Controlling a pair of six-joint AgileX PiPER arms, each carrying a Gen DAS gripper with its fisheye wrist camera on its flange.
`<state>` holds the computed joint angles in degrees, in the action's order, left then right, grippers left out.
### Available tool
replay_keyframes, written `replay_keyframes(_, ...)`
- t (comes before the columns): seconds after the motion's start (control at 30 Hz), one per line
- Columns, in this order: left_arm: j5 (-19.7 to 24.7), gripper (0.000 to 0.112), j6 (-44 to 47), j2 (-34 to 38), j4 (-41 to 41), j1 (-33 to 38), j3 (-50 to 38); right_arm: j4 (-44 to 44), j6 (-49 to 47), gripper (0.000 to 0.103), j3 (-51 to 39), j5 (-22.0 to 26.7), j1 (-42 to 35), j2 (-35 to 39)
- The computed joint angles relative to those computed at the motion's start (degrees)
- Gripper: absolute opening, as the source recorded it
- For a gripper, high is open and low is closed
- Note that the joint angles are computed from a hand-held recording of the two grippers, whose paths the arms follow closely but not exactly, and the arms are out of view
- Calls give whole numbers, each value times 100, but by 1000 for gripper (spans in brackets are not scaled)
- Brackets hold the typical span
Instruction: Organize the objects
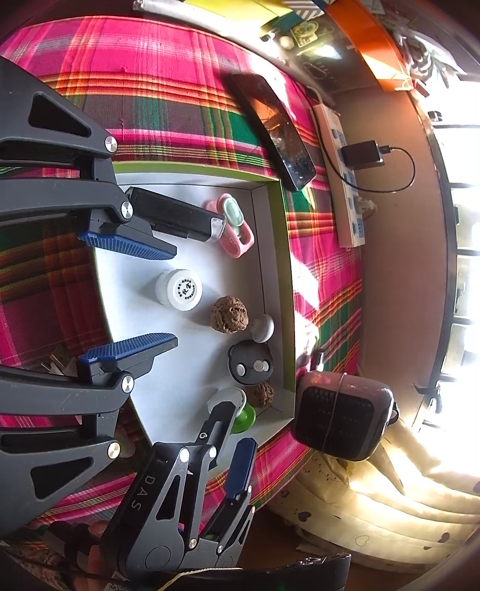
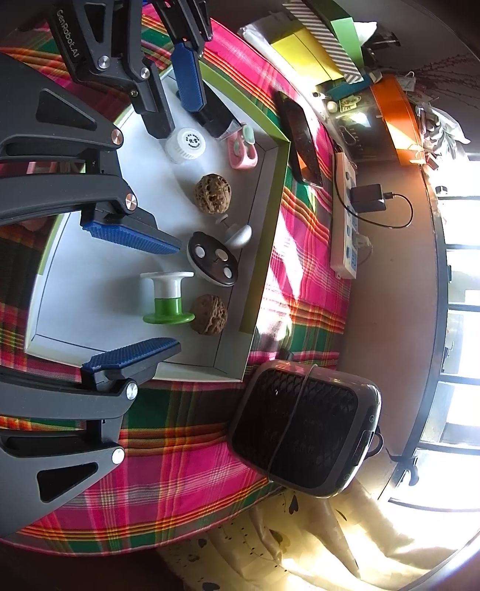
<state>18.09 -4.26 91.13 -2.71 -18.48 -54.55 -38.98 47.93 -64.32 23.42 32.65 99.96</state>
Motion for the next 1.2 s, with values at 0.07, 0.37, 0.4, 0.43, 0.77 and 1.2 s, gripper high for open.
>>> replay_keyframes(0.07, -9, 40, -44, -79, 37, 1, 66, -78, 133, 49, 84, -14, 32, -80)
replay_keyframes(0.37, -120, 40, -306, -578, 274, -73, 479, -730, 1090, 49, 558, -22, 258, -555)
replay_keyframes(0.4, -144, 40, -486, -631, 454, -109, 537, -824, 1203, 49, 613, -9, 300, -611)
replay_keyframes(0.43, -164, 40, -629, -685, 618, -142, 595, -916, 1313, 49, 665, 10, 340, -665)
replay_keyframes(0.77, -186, 40, -419, -1223, 296, -174, 1030, -1693, 2322, 49, 1100, 201, 746, -1075)
replay_keyframes(1.2, -285, 40, 0, -1731, -174, 2, 1638, -2265, 3492, 54, 1750, 337, 1260, -1449)
